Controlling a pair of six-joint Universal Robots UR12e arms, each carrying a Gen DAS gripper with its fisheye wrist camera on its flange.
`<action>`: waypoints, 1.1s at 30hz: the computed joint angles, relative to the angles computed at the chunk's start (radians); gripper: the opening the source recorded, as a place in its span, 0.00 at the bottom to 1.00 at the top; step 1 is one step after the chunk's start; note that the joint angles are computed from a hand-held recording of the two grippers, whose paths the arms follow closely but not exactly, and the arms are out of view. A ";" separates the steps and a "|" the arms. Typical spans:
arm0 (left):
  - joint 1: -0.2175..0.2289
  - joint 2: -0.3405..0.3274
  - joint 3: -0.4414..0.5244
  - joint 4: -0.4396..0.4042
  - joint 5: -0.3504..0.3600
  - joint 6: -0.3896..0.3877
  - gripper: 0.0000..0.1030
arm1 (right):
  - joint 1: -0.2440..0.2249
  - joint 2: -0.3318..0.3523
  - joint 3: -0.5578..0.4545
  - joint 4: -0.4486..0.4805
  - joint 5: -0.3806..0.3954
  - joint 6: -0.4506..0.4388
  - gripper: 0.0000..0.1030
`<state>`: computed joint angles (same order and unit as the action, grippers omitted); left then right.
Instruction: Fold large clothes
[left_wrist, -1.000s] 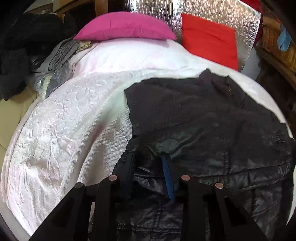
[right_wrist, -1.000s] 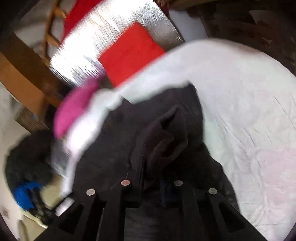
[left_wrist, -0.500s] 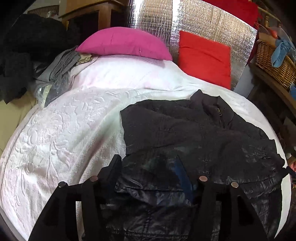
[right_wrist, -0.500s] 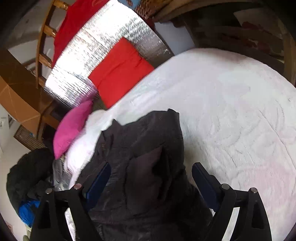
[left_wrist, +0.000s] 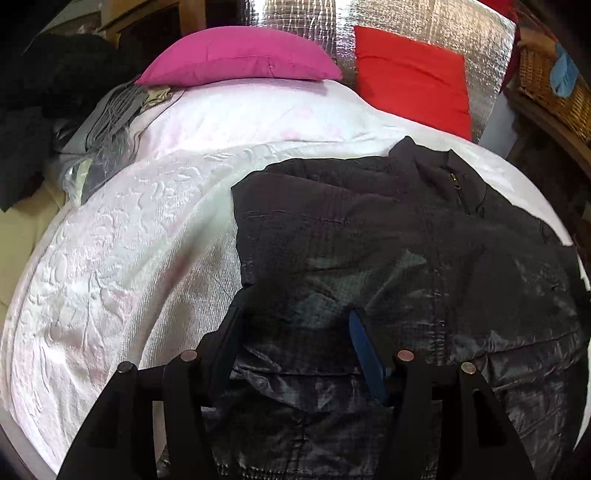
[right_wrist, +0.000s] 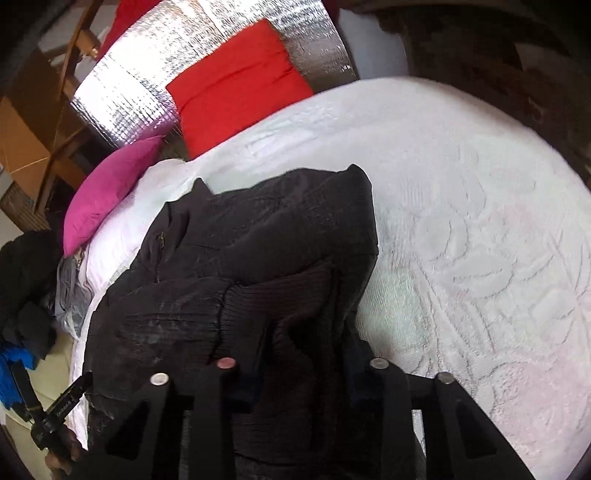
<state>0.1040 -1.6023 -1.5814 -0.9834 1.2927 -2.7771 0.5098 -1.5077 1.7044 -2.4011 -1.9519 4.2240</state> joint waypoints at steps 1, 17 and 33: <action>0.001 0.000 0.001 0.002 -0.001 -0.003 0.50 | 0.007 -0.002 -0.002 -0.005 -0.018 -0.004 0.27; 0.000 0.010 -0.003 -0.023 -0.002 0.037 0.61 | -0.002 -0.037 0.024 -0.025 0.022 0.058 0.61; 0.072 0.068 -0.019 -0.123 -0.294 0.113 0.61 | 0.040 -0.009 0.098 -0.470 0.318 0.114 0.69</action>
<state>0.1758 -1.5346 -1.6002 -1.1065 0.9988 -2.6641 0.5501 -1.5163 1.8024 -2.8711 -1.6335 4.3379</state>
